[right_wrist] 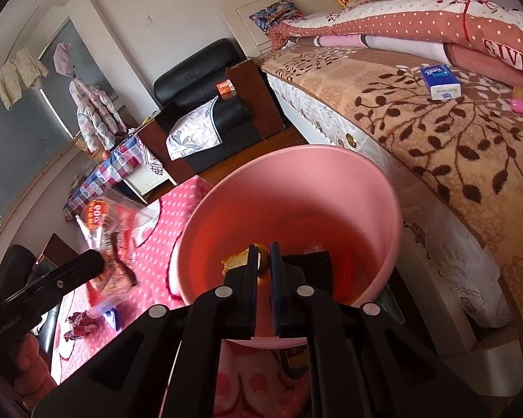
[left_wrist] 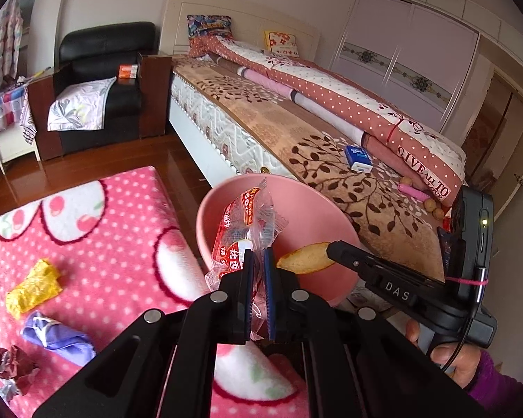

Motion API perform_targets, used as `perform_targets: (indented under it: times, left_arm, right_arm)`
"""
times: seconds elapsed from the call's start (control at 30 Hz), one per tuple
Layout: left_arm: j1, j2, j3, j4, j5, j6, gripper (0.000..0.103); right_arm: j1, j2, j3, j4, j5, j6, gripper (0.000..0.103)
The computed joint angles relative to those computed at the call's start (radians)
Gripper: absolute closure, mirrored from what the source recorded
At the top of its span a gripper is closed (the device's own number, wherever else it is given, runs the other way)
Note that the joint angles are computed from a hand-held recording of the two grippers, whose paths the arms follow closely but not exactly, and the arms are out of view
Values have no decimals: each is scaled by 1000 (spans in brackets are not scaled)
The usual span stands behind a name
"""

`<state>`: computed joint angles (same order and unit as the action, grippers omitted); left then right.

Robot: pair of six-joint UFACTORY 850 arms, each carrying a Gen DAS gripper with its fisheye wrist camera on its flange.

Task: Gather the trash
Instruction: 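Carry the clear wrapper and yellow peel over the pink bucket, then open both tools to drop the wrapper and peel into the bucket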

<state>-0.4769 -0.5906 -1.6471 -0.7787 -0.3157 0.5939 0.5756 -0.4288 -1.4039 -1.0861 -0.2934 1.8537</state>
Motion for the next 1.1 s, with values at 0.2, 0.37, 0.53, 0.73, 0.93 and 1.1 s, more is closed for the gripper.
perform_targets:
  times: [0.2,0.37,0.53,0.73,0.93,1.1]
  left_arm:
    - [-19,-75,-97,37,-46,-40,98]
    - [-29,-120,-155,69,-66,-79,98]
    - [-31,-157,-202,110,-89,-130,98]
    - [-39,-181,-233,154,-95,-177,94]
    - [-42,-180,-232,204,-77,-230,77]
    - [-40,-169,-219,217,-69,-246,66]
  right_arm:
    - [5,-10,-7,-8,-23,-16,96]
    - [3,-11,-6,-3,-40,-31,96]
    - [-3,-6,4,-8,-44,-14,96]
    - [-13,-1,16,-16,-41,9,96]
    - [-15,-6,11,36,-41,-41,95]
    - [-16,-5,13,59,-29,-66,88]
